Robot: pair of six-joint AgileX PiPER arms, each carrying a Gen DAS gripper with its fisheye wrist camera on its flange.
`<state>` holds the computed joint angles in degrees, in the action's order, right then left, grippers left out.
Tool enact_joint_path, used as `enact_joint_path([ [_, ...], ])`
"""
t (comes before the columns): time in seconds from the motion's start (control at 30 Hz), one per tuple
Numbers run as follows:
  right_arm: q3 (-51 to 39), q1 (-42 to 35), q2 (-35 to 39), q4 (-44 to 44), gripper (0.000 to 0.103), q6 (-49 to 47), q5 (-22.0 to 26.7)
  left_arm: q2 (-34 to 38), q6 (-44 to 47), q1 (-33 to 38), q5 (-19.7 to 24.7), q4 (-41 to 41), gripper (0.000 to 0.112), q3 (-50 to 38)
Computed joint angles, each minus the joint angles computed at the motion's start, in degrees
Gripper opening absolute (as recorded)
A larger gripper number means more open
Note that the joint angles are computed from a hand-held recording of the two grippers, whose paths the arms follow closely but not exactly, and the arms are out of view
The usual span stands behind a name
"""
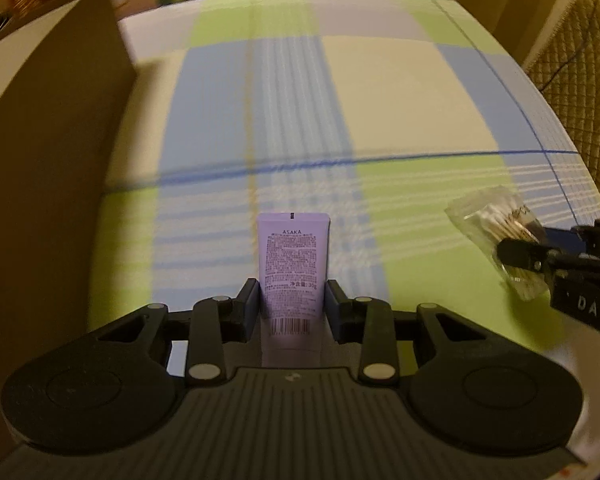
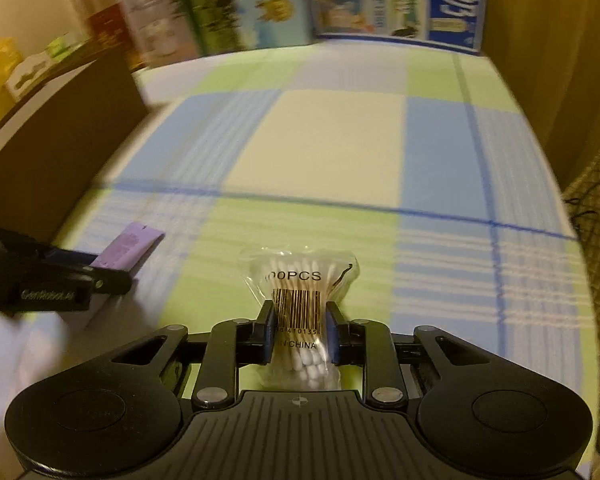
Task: Organize objects
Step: 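Grasp the purple ASAKA tube with the left tool while the right tool holds the swabs, then lift and carry the purple tube and swab bag over the brown box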
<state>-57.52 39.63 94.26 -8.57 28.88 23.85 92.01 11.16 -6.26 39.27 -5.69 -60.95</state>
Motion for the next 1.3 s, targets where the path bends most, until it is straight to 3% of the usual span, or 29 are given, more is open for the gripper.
enact_joint_path([
  [0.3,4.7,6.3,-4.2,3.6,0.022,-1.6,0.2,-11.7,1.9,4.0,1.7,0.0,0.031,11.0],
  [0.7,8.6,13.1,-7.9,-4.4,0.023,7.1,1.4,-24.3,3.8,6.3,5.6,-0.8,0.031,20.8],
  [0.73,8.6,13.3,-8.0,-4.8,0.024,7.7,1.5,-24.7,3.6,6.4,5.5,-0.7,0.031,21.0],
  [0.8,8.6,13.8,-7.9,-7.0,0.039,10.6,1.8,-25.5,2.8,6.2,5.4,-0.2,0.030,21.7],
  [0.87,8.7,14.3,-7.9,-9.6,0.047,13.5,1.9,-25.5,1.9,5.7,4.8,0.2,0.032,22.0],
  [0.93,8.4,14.6,-7.6,-10.5,0.047,14.8,2.3,-25.4,0.9,4.7,4.3,0.9,0.035,21.9],
  [1.13,7.4,15.8,-6.4,-12.3,0.046,15.1,2.7,-25.3,-0.7,4.1,4.5,1.4,0.030,21.7],
  [1.2,7.1,16.2,-6.2,-12.8,0.028,15.0,3.0,-26.0,-1.9,3.6,4.4,2.1,0.030,22.2],
  [1.3,6.9,16.0,-6.1,-11.1,0.022,13.1,2.7,-27.1,-2.3,3.6,4.9,2.2,0.030,22.8],
])
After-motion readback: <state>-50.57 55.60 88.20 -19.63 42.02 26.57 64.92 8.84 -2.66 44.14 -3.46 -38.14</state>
